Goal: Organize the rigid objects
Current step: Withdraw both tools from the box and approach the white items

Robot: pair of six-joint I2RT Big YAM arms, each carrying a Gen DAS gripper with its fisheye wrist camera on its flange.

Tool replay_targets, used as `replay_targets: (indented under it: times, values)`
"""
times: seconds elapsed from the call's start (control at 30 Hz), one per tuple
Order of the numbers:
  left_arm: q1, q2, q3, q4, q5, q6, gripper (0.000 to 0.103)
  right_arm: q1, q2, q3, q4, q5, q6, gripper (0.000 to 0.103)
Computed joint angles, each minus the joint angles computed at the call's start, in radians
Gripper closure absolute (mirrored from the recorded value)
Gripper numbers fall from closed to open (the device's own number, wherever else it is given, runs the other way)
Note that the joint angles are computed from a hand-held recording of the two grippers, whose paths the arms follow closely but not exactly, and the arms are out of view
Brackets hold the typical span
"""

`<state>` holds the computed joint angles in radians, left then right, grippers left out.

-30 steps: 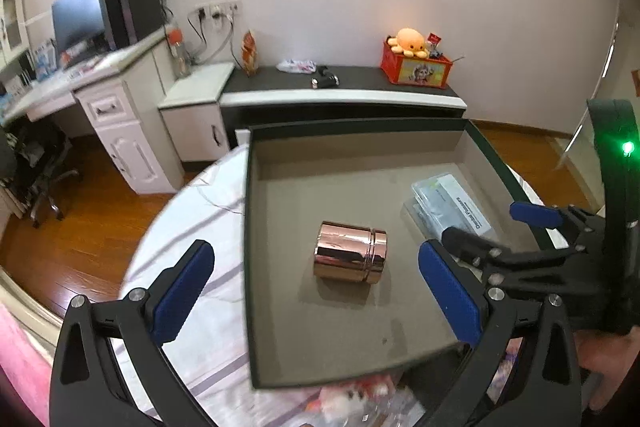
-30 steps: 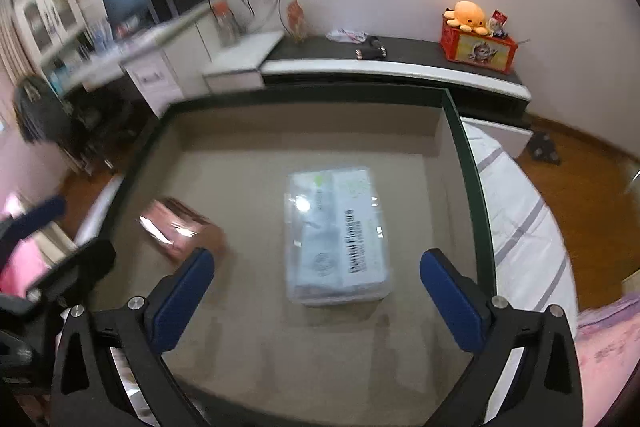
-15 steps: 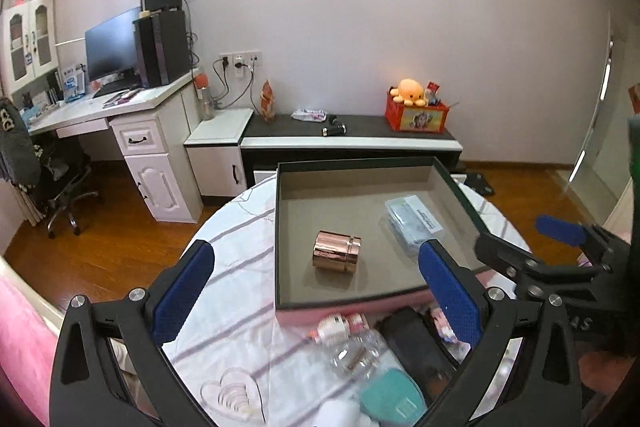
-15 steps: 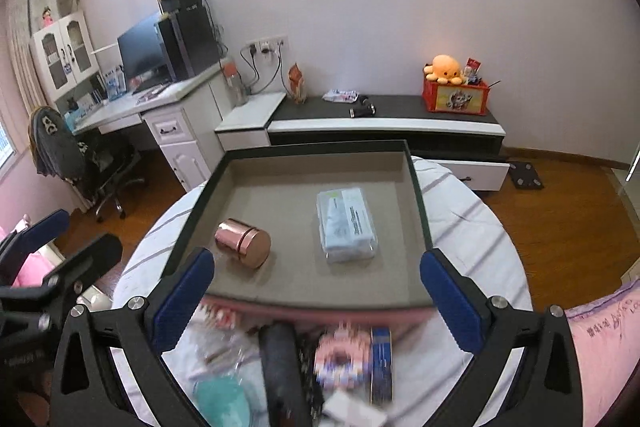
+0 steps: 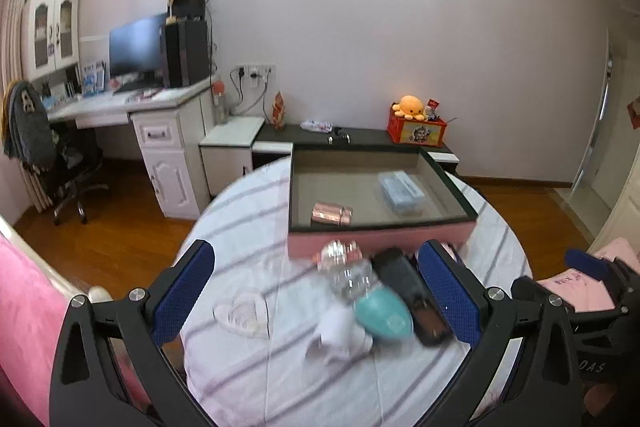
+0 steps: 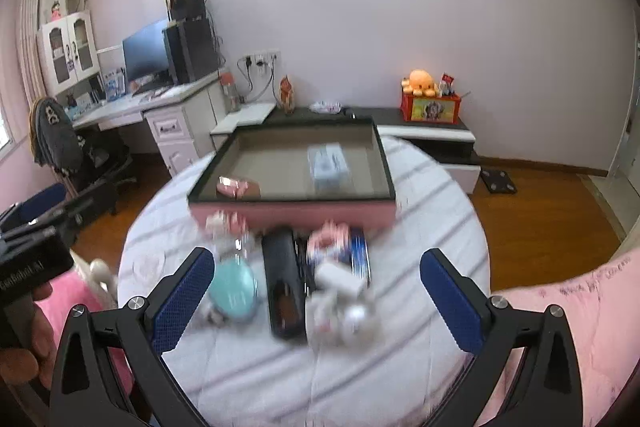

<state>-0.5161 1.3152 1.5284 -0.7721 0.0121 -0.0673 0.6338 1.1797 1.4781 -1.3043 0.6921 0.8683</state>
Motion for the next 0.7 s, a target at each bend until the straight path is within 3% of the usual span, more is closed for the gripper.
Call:
replay_targets:
  times: [0.23, 0.7]
  values:
    - [0.0, -0.055, -0.1, 0.026, -0.012, 0.004, 0.0, 0.032, -0.009, -0.035, -0.021, 0.003, 0.046, 0.0]
    - [-0.009, -0.02, -0.16, 0.02, 0.001, 0.028, 0.0, 0.005, -0.025, -0.09, -0.021, -0.043, 0.072, 0.0]
